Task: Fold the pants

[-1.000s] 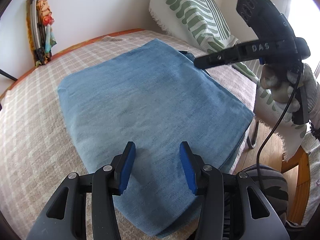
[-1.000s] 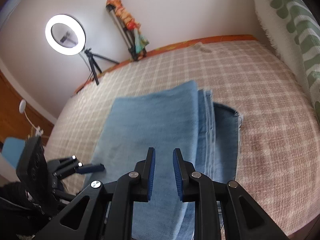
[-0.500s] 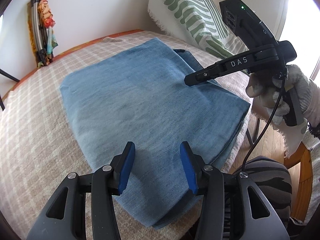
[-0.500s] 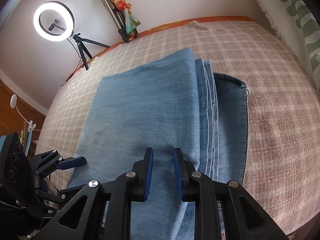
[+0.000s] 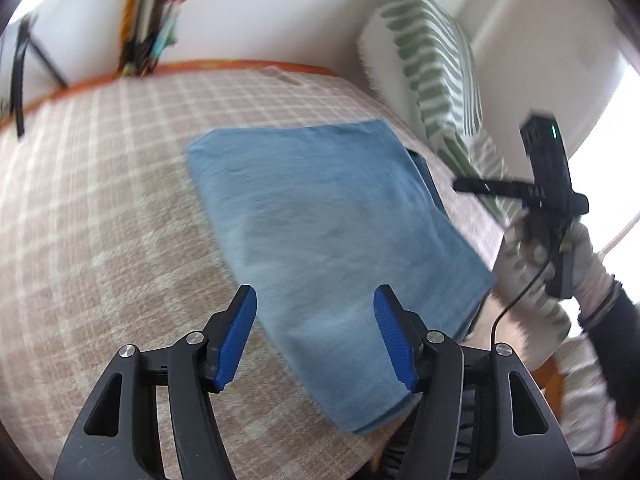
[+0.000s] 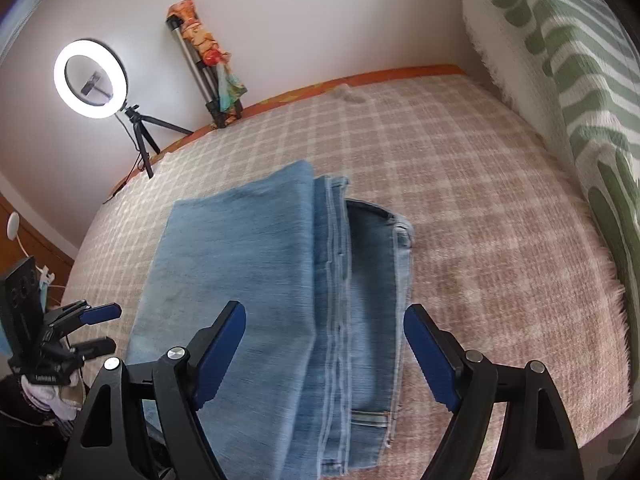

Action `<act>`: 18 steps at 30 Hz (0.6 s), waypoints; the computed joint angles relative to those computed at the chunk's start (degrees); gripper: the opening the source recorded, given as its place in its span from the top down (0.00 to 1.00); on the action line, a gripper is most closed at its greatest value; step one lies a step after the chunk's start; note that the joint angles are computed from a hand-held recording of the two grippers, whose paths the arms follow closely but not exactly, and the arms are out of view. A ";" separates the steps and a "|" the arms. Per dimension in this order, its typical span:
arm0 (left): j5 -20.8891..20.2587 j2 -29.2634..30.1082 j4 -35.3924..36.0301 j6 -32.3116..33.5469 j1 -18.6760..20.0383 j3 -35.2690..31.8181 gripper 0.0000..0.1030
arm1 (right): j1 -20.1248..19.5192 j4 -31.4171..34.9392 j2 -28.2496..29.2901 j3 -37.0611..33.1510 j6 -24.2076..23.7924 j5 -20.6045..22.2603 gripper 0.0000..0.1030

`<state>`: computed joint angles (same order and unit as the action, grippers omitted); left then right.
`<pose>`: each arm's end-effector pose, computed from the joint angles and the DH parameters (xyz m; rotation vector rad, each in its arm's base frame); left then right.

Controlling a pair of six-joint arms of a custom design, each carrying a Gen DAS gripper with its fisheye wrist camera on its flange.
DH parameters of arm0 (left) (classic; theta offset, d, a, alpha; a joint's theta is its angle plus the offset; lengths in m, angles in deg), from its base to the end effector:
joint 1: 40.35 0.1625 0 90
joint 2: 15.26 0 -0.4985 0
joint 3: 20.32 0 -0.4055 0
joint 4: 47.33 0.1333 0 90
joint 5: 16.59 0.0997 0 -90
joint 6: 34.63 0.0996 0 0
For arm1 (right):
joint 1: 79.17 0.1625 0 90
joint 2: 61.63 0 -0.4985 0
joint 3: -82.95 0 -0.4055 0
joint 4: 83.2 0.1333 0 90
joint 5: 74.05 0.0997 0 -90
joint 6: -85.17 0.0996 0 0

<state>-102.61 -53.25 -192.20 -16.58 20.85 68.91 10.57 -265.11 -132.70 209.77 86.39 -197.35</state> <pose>-0.2397 -0.7270 0.0603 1.2200 2.8243 -0.1071 0.0763 -0.5199 0.2905 -0.2713 -2.4513 0.8075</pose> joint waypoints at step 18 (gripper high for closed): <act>-4.39 5.06 11.62 -7.72 3.04 -9.25 0.41 | -11.47 0.63 -3.07 3.35 -2.46 18.57 0.01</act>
